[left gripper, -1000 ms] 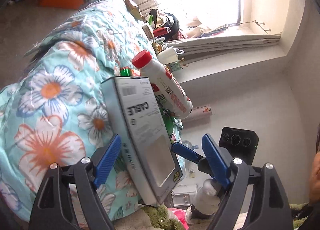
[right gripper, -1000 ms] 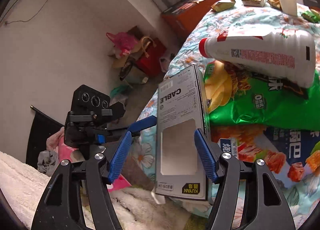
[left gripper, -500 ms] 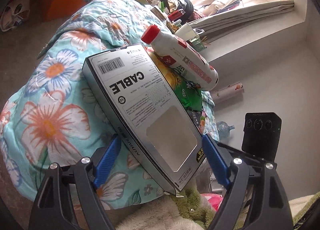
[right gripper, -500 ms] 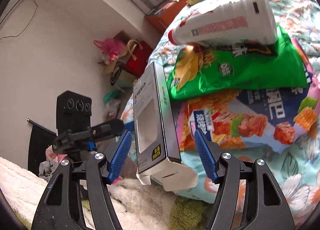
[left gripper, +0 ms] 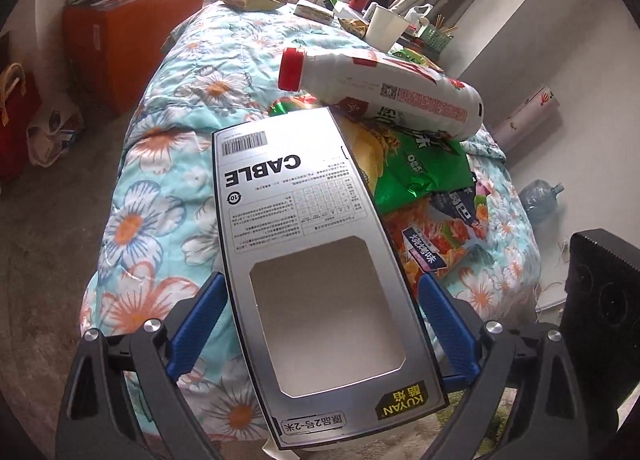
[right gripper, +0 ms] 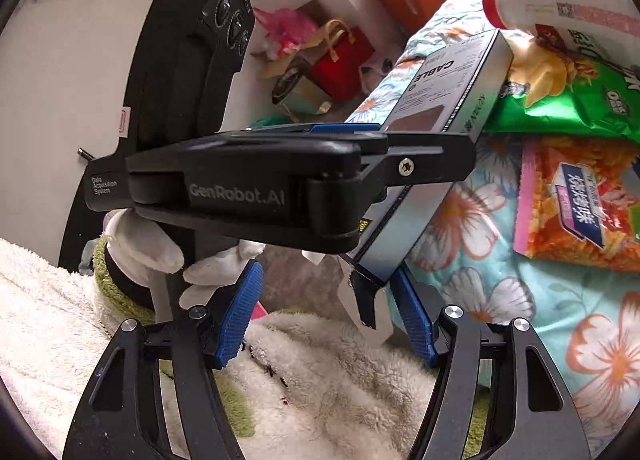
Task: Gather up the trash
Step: 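Grasp the white AD drink bottle with the right tool while the left tool holds the CABLE box, then carry the bottle and box over the blue wastebasket and open both tools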
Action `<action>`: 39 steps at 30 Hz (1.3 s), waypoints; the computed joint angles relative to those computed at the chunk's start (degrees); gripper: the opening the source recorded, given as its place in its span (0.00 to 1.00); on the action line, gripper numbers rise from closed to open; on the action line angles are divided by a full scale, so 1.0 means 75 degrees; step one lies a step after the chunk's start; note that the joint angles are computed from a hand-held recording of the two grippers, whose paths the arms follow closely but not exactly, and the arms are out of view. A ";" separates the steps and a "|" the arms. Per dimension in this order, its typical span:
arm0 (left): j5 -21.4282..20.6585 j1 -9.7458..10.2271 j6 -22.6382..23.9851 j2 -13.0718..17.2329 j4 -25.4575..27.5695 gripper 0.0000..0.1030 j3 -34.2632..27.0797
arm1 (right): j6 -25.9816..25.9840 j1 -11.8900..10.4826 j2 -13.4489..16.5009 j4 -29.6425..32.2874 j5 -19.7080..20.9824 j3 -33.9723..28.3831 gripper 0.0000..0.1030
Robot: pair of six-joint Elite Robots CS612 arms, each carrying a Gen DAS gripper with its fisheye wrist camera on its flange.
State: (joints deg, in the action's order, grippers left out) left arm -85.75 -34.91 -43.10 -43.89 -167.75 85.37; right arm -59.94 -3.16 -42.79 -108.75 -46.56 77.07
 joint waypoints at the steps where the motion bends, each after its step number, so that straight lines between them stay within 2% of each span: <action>1: 0.0011 -0.0001 0.0010 0.0051 0.0187 0.91 -0.0110 | 0.0108 -0.0055 -0.0012 -0.0158 0.0024 0.0016 0.61; 7: -0.0206 0.0063 -0.0119 0.0185 0.0448 0.91 -0.0297 | 0.0924 -0.0473 -0.0236 -0.2137 0.0141 0.0205 0.66; 10: -0.0227 0.0085 -0.0116 0.0216 0.0432 0.91 -0.0340 | 0.0942 -0.0495 -0.0282 -0.3340 -0.0109 0.0038 0.76; 12: -0.0274 0.0106 -0.0195 0.0222 0.0316 0.91 -0.0316 | 0.0484 -0.0459 -0.0210 -0.3722 -0.0083 -0.0272 0.83; 13: -0.0291 0.0112 -0.0244 0.0223 0.0235 0.91 -0.0294 | 0.0205 -0.0412 -0.0113 -0.3722 -0.0079 -0.0531 0.88; 15: -0.0291 0.0114 -0.0324 0.0222 0.0064 0.91 -0.0238 | -0.0179 -0.0232 0.0145 -0.3522 -0.0399 -0.1159 0.89; 17: -0.0312 0.0120 -0.0421 0.0216 -0.0165 0.91 -0.0159 | -0.0418 -0.0007 0.0502 -0.3216 -0.1125 -0.1891 0.89; 20: -0.0403 0.0145 -0.0546 0.0224 -0.0628 0.91 -0.0024 | -0.0953 0.0333 0.1106 -0.2331 -0.2352 -0.3045 0.89; 24: -0.0578 0.0184 -0.0544 0.0245 -0.1233 0.90 0.0139 | -0.1037 0.0663 0.1921 -0.1048 -0.3757 -0.4382 0.88; 27: -0.0656 0.0194 -0.0485 0.0265 -0.1629 0.89 0.0239 | -0.0981 0.0737 0.2255 -0.0278 -0.4209 -0.4966 0.85; 30: -0.0638 0.0187 -0.0338 0.0263 -0.1814 0.89 0.0296 | -0.0769 0.0683 0.2202 -0.0392 -0.4170 -0.4827 0.73; 32: -0.0553 0.0172 -0.0253 0.0237 -0.1851 0.89 0.0330 | -0.0490 0.0584 0.2158 -0.0275 -0.3874 -0.4817 0.71; 36: -0.0240 0.0140 -0.0181 0.0142 -0.2003 0.88 0.0453 | 0.0273 0.0285 0.1871 -0.0622 -0.3047 -0.4376 0.65; 39: 0.0010 0.0118 -0.0183 0.0042 -0.2162 0.88 0.0567 | 0.1149 -0.0044 0.1610 -0.0895 -0.2093 -0.3990 0.60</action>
State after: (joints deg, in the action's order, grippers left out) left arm -85.68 -34.02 -44.47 -43.58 -183.97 89.63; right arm -51.32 -3.49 -30.72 -115.46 -62.26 47.14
